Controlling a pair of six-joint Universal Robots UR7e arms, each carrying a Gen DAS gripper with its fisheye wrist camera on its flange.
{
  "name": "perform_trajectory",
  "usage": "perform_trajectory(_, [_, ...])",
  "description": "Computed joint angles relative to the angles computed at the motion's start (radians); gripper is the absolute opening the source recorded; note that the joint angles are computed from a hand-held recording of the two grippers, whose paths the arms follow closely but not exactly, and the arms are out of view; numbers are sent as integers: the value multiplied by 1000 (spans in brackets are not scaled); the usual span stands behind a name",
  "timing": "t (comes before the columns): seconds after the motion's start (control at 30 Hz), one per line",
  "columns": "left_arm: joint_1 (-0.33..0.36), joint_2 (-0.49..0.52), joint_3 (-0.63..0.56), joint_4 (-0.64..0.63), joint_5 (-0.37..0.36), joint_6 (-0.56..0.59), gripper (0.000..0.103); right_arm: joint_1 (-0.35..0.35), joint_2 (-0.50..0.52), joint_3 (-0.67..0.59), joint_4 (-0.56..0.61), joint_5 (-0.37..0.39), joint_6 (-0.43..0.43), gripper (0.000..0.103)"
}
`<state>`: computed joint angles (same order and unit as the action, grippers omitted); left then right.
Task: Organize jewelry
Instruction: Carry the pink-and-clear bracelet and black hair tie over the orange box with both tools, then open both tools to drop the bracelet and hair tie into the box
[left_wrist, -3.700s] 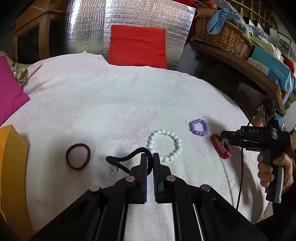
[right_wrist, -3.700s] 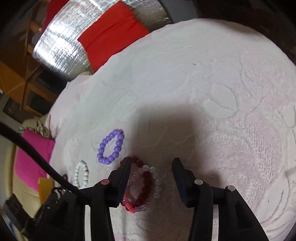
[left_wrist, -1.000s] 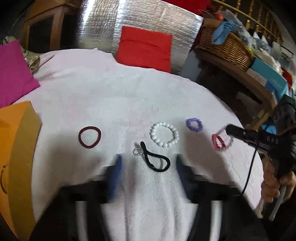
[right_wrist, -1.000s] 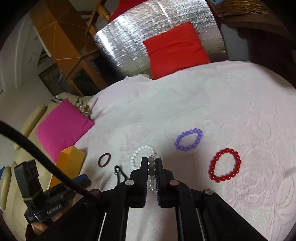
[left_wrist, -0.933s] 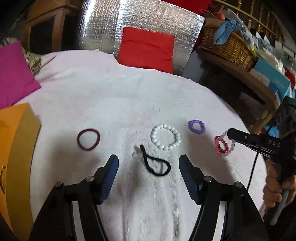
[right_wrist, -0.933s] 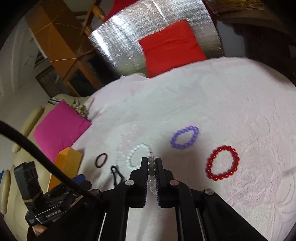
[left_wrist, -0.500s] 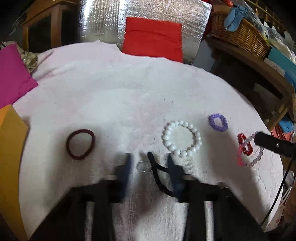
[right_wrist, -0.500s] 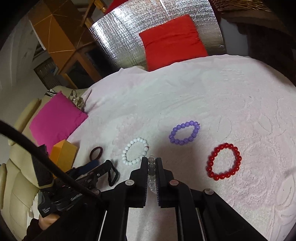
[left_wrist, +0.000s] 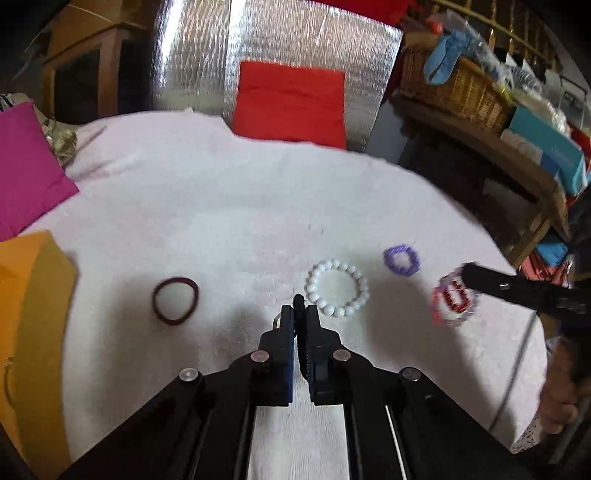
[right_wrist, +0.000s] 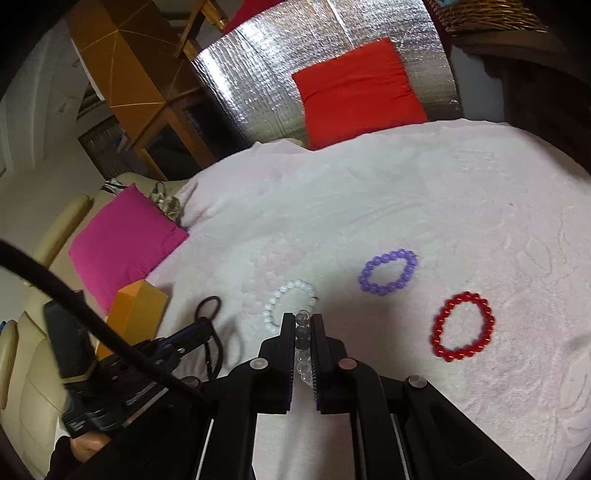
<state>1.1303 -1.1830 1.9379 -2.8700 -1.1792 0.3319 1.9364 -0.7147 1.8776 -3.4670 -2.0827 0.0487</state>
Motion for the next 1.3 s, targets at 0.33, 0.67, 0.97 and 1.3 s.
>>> perform_trajectory(0.33, [-43,-174,110,-117,150,-42,6,48,90,-97,14,97,-33,8])
perform_trajectory(0.67, [-1,-315,179,-280,437,-80,6,122,225,-282,155,179,-12,8])
perform_trajectory(0.97, [126,-336,121,-153,528,-167,6,201,392,-540,369,272,-6,8])
perform_trajectory(1.3, [172,-317,99,-45,570,-259,6,208,544,-740,553,274,33,9])
